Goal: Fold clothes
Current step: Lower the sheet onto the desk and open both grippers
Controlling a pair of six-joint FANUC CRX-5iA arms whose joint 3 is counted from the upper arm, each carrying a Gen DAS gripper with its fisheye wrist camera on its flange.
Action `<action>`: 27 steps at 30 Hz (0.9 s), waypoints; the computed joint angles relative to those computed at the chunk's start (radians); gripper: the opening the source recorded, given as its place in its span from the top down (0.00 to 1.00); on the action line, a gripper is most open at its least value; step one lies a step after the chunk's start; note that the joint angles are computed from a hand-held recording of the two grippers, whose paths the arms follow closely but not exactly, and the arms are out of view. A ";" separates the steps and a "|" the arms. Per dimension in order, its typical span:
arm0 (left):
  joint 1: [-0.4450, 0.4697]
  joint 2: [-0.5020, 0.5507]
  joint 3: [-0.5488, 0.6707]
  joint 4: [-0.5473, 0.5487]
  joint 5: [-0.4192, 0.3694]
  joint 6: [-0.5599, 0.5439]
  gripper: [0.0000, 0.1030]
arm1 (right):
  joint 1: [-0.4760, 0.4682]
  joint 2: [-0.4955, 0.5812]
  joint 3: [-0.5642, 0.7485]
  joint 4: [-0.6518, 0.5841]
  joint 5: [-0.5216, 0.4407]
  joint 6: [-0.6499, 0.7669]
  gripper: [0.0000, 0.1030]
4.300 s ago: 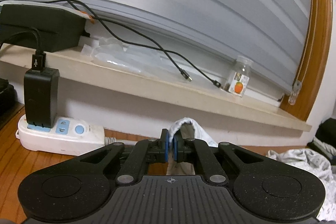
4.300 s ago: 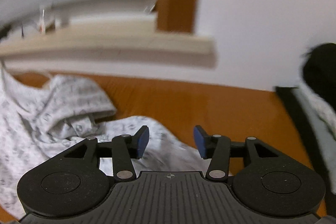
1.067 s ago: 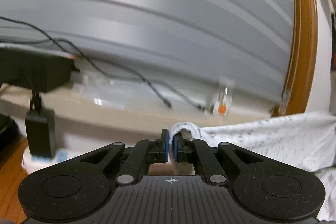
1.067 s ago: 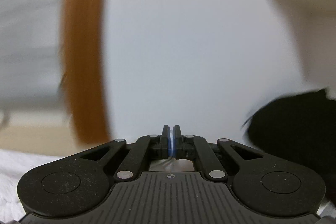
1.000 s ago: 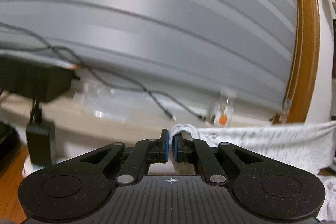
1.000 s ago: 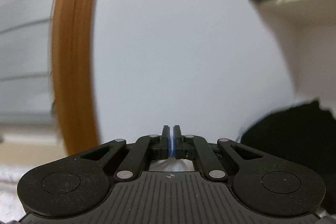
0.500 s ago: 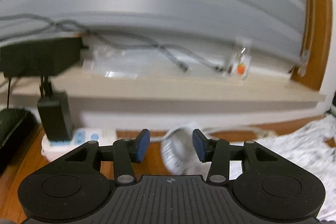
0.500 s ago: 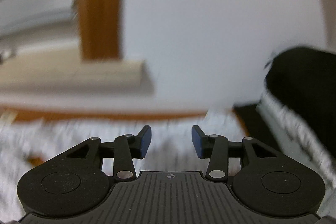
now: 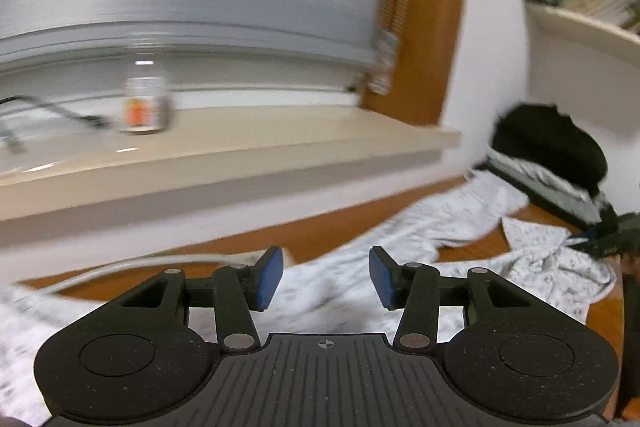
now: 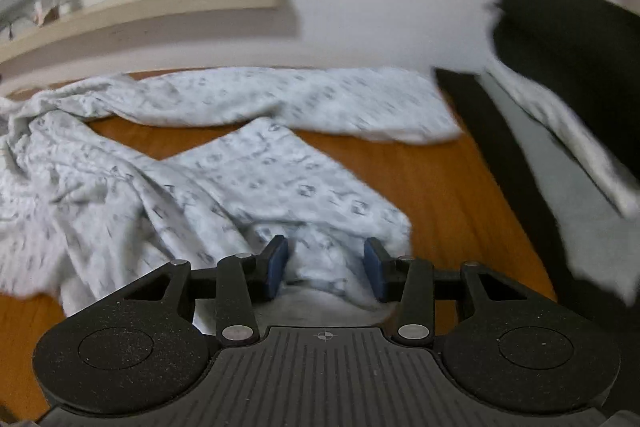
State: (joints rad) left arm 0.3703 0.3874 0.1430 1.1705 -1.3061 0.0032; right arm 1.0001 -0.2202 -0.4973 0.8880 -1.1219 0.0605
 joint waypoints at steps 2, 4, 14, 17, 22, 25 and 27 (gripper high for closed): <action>-0.024 -0.006 -0.010 -0.005 0.002 -0.010 0.38 | 0.031 -0.031 -0.008 -0.031 -0.046 -0.022 0.59; -0.045 -0.007 -0.017 -0.014 0.016 -0.009 0.38 | 0.044 -0.027 0.014 -0.059 -0.082 0.004 0.59; -0.052 0.027 -0.006 -0.105 -0.057 -0.026 0.57 | -0.090 0.124 0.040 0.264 0.109 -0.131 0.58; -0.043 0.017 -0.009 -0.162 -0.054 -0.060 0.59 | -0.120 0.191 0.087 0.240 0.153 -0.059 0.59; -0.023 0.042 0.029 -0.207 -0.102 -0.054 0.60 | -0.122 0.201 0.125 0.112 0.151 0.009 0.59; -0.010 0.039 0.027 -0.213 -0.112 -0.073 0.60 | -0.104 0.177 0.098 0.109 0.148 -0.012 0.59; -0.001 0.034 0.023 -0.219 -0.120 -0.097 0.61 | -0.092 0.166 0.086 0.108 0.150 -0.032 0.59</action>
